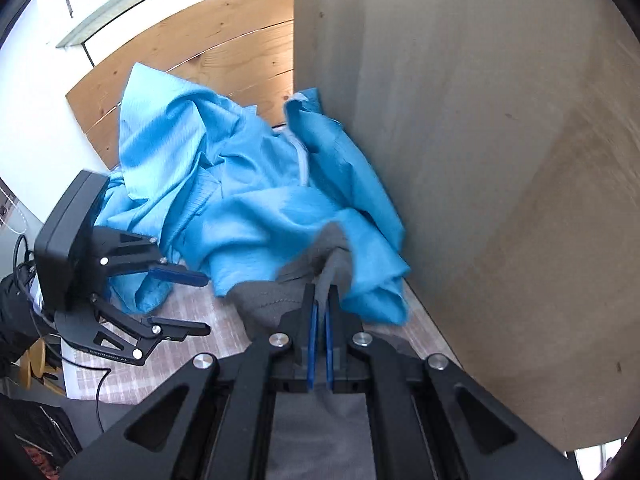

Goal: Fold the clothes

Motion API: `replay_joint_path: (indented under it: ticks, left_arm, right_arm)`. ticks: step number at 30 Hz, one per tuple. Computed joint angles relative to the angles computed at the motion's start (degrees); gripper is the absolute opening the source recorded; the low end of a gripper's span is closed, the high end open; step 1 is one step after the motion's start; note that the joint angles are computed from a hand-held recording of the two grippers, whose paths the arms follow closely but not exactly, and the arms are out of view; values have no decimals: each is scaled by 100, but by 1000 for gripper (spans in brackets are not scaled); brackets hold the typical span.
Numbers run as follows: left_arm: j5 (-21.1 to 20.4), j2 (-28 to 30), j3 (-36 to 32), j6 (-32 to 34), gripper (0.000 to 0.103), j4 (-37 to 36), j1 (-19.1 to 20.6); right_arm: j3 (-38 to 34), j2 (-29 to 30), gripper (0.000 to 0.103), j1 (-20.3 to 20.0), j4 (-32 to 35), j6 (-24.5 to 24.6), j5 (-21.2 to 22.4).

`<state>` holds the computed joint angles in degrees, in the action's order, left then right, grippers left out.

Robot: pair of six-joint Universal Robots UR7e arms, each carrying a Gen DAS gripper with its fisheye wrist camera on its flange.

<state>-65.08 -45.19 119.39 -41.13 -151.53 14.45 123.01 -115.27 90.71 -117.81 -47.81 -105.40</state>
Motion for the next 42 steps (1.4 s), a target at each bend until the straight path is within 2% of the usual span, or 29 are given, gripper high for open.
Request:
replay_joint_path:
  ticks: [8, 11, 14, 17, 18, 20, 21, 25, 28, 30, 32, 33, 35, 36, 37, 39, 40, 42]
  left_arm:
    - [-25, 622, -546, 655, 47, -305, 296]
    - [-108, 630, -530, 1074, 47, -634, 276]
    - [-198, 573, -577, 1515, 48, -662, 278]
    - [-525, 349, -425, 1645, 50, -546, 270]
    - [-639, 350, -461, 1697, 46, -460, 278]
    - [-813, 469, -675, 1826, 17, -295, 380]
    - [-907, 480, -723, 1836, 4, -197, 397]
    - [-687, 129, -367, 1823, 3, -433, 89]
    - [-586, -562, 160, 1649, 3, -507, -288]
    - [-446, -569, -43, 1607, 3, -306, -100]
    - [-394, -959, 169, 1645, 3, -155, -85]
    - [-342, -1015, 185, 1586, 3, 4, -115]
    - [-329, -1053, 218, 1328, 3, 496, -118]
    - [-382, -1039, 239, 1142, 3, 828, -75]
    - [-376, -832, 64, 939, 3, 1229, -18]
    - [-403, -570, -128, 640, 3, 1668, 86]
    - [-431, -558, -94, 557, 3, 1659, 129]
    - [-371, -486, -49, 479, 4, 1456, 118]
  right_arm:
    - [-45, -100, 3, -170, 152, -23, 88]
    - [-58, -109, 3, -190, 175, -32, 62]
    - [-87, -121, 3, -195, 194, -14, 45]
    - [-129, -131, 3, -220, 252, 47, 108]
    - [-133, -136, 3, -225, 265, 61, 125]
    - [-128, -141, 3, -229, 270, 98, 128]
    - [-114, -150, 4, -226, 247, 133, 99]
    - [-57, -206, 4, -237, 188, 221, 207]
    - [-12, -178, 4, -241, 105, 321, 520]
    - [78, -106, 4, -147, -154, 453, 528]
    - [165, -15, 4, -69, -389, 592, 536]
    - [205, 47, 6, -51, -470, 670, 545]
    - [286, 258, 34, 130, -735, 861, 55]
    - [323, 383, 35, 239, -874, 961, -266]
    - [343, 425, 35, 253, -969, 1006, -369]
    - [232, 364, 35, 70, -813, 1028, -37]
    - [157, 338, 35, -31, -695, 1040, 157]
    - [104, 346, 35, -25, -653, 917, 188]
